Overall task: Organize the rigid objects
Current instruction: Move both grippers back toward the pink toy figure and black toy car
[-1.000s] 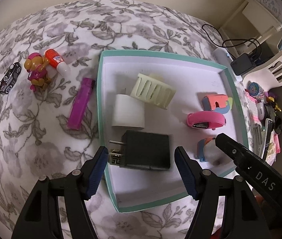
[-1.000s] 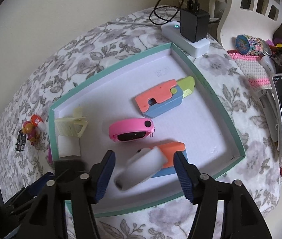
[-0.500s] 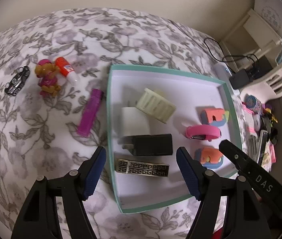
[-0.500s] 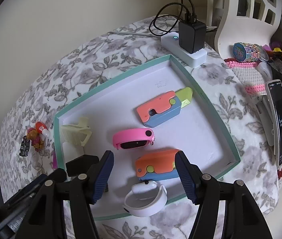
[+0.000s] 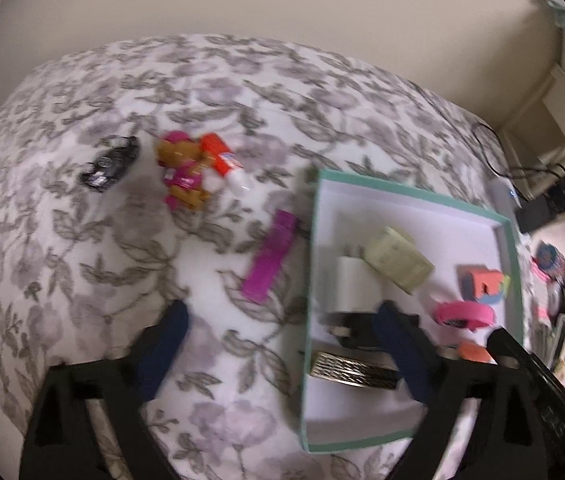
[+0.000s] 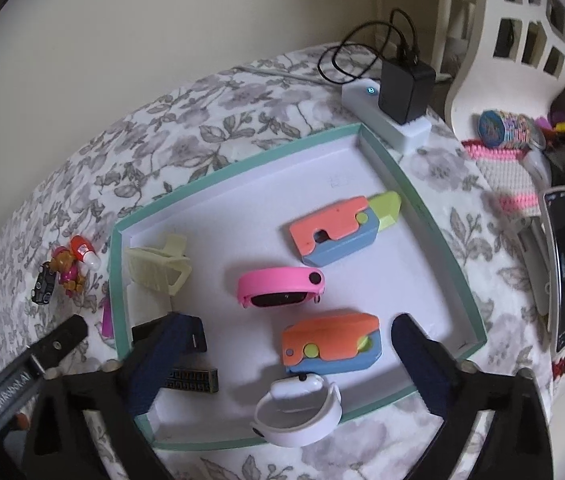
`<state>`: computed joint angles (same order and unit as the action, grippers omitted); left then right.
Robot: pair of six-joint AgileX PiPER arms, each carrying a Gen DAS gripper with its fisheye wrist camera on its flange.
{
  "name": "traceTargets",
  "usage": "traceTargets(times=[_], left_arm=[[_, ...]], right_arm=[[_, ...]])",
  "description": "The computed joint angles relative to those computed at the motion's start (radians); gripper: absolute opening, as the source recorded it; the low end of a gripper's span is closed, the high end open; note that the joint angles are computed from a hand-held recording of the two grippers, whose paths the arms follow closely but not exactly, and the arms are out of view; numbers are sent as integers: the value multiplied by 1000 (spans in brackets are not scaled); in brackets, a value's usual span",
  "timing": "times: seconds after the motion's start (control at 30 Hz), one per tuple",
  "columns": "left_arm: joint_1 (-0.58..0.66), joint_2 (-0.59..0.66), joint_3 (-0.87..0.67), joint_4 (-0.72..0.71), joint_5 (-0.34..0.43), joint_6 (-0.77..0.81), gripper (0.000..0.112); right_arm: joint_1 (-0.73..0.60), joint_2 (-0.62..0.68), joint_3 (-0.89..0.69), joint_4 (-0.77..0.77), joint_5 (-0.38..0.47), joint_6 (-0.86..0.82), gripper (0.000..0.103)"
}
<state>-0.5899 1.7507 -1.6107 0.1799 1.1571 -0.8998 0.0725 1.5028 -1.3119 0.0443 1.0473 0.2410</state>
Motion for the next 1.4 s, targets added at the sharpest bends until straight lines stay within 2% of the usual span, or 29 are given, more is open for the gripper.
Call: traceTargets(times=[0.27, 0.53, 0.67, 0.93, 1.03, 1.3, 1.4], left_arm=[[21, -28, 35, 53, -12, -64, 99], [22, -30, 32, 71, -7, -50, 99], [55, -50, 51, 47, -27, -29, 99], [202, -155, 149, 81, -40, -39, 99], [269, -188, 188, 78, -43, -10, 99], [475, -211, 253, -55, -80, 150, 99], [529, -200, 261, -95, -98, 194, 99]], right_arm=[[8, -9, 7, -10, -26, 17, 103], [31, -4, 8, -28, -37, 23, 103], [24, -28, 15, 58, -70, -30, 103], [165, -11, -12, 123, -121, -75, 103], [233, 18, -35, 95, -127, -48, 103], [358, 116, -113, 74, -120, -20, 103], [407, 174, -176, 17, -109, 2, 102]])
